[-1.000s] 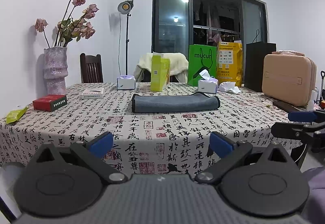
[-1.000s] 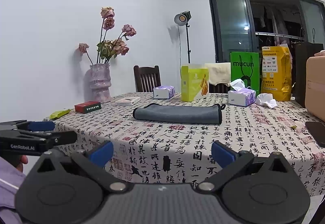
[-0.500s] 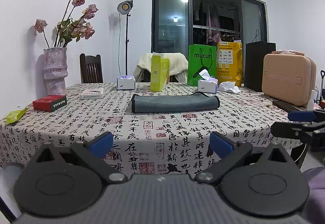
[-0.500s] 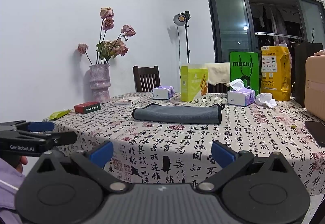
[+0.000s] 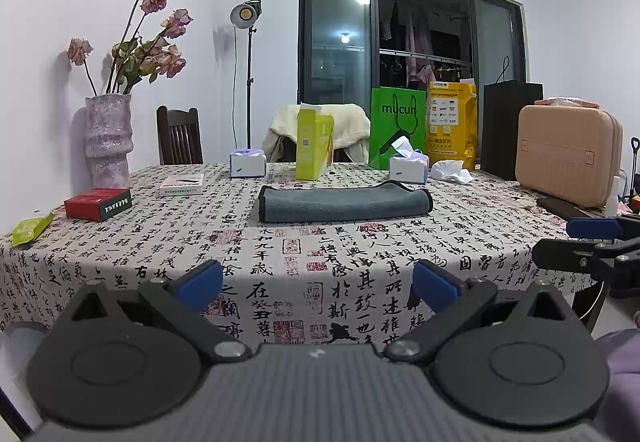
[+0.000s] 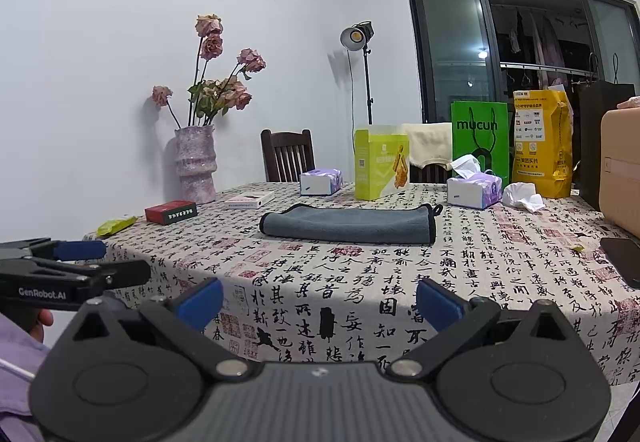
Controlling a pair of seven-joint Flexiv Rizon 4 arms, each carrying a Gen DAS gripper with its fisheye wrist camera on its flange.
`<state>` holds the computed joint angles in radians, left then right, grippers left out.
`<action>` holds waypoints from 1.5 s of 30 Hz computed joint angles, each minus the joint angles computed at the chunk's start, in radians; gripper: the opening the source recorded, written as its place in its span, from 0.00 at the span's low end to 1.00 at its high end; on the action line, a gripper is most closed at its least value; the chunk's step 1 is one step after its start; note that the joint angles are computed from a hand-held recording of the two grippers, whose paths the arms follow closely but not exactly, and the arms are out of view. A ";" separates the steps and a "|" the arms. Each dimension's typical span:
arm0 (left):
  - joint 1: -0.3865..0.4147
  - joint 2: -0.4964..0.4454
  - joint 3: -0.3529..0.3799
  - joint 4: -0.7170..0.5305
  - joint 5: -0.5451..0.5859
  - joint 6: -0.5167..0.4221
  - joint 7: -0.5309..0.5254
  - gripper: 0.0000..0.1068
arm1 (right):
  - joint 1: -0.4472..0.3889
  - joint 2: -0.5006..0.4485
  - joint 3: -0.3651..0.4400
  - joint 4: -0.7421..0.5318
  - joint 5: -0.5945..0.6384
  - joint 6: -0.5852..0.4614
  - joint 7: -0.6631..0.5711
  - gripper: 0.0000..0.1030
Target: Fold towel
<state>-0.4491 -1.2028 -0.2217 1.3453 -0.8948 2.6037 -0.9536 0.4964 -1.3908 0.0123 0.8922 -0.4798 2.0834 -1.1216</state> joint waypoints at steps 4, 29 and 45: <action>0.000 0.000 0.000 -0.002 -0.001 0.000 0.002 0.96 | 0.002 0.002 -0.001 0.003 0.006 0.002 -0.003 1.00; 0.001 0.003 0.000 0.003 0.002 0.001 0.002 0.96 | 0.007 0.002 -0.008 0.004 0.018 0.008 -0.010 1.00; -0.001 0.003 0.000 0.002 -0.001 0.000 0.004 0.96 | 0.009 0.002 -0.006 0.007 0.029 0.006 -0.016 1.00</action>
